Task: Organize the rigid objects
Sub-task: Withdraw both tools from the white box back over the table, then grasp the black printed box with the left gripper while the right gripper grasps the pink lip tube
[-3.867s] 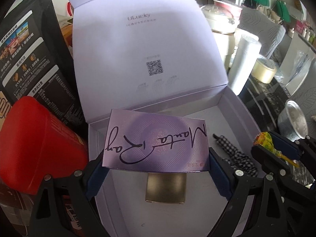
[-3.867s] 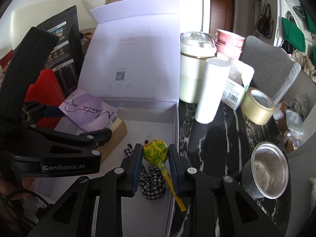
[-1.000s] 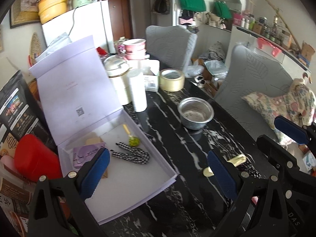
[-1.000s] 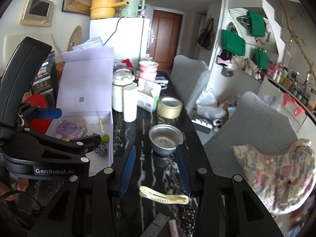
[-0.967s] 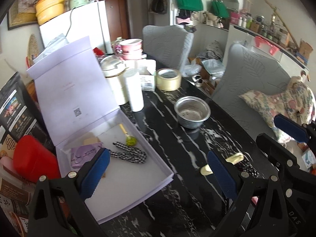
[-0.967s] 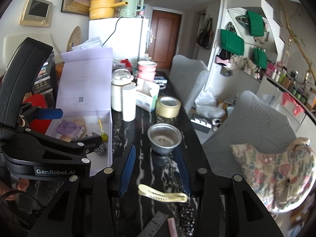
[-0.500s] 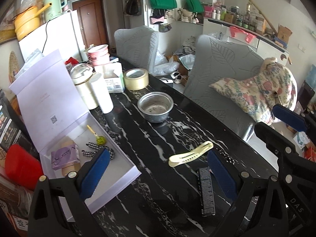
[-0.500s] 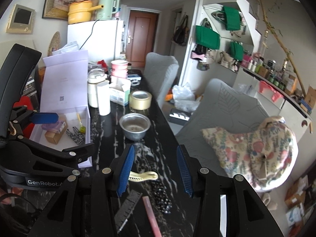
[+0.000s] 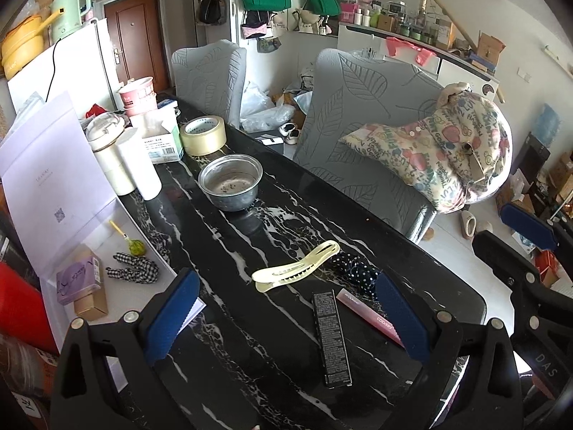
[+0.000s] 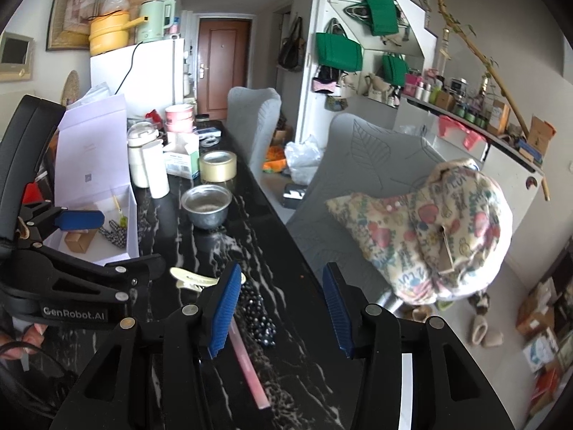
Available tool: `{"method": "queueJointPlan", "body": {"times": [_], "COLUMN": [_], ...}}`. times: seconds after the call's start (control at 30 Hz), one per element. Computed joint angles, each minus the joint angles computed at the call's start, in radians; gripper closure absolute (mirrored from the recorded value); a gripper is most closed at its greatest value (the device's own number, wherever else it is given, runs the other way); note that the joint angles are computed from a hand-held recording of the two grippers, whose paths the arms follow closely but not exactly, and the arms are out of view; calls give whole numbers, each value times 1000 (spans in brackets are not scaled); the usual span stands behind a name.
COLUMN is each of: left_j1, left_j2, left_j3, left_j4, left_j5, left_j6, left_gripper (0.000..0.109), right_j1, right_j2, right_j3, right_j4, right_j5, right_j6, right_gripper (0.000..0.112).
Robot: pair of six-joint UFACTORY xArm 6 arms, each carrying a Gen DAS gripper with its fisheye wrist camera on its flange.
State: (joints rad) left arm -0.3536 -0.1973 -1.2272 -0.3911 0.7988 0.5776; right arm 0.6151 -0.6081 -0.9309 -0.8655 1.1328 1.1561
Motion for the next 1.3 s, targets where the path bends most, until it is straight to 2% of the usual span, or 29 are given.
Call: {"method": "queueJointPlan", "body": {"times": [0.13, 0.6, 0.7, 0.87, 1.0, 1.17, 1.23, 1.3], "left_j1": [-11, -47, -51, -63, -68, -63, -64, -65], "left_j2": [-25, -49, -37, -44, -42, -21, -9, 10], "left_j3": [56, 189, 193, 237, 257, 257, 256, 246], "left_j4": [30, 133, 120, 131, 126, 110, 107, 101], "left_j5": [-54, -72, -51, -80, -71, -54, -51, -31], "left_j6": [-40, -53, -47, -46, -38, -38, -29, -22], "left_gripper": [8, 8, 8, 8, 9, 19, 33, 42], "right_j1": [1, -79, -100, -115, -130, -147, -151, -159], "right_j2": [-38, -113, -126, -147, -164, -171, -166, -161], "right_j3": [48, 235, 274, 331, 369, 409, 416, 428], "right_j4": [11, 113, 140, 183, 215, 249, 261, 271], "right_j5": [-10, -226, -265, -310, -350, -402, -417, -440], "right_j6": [19, 12, 3, -15, -37, -60, -73, -90], "right_gripper": [64, 64, 64, 64, 64, 64, 64, 64]}}
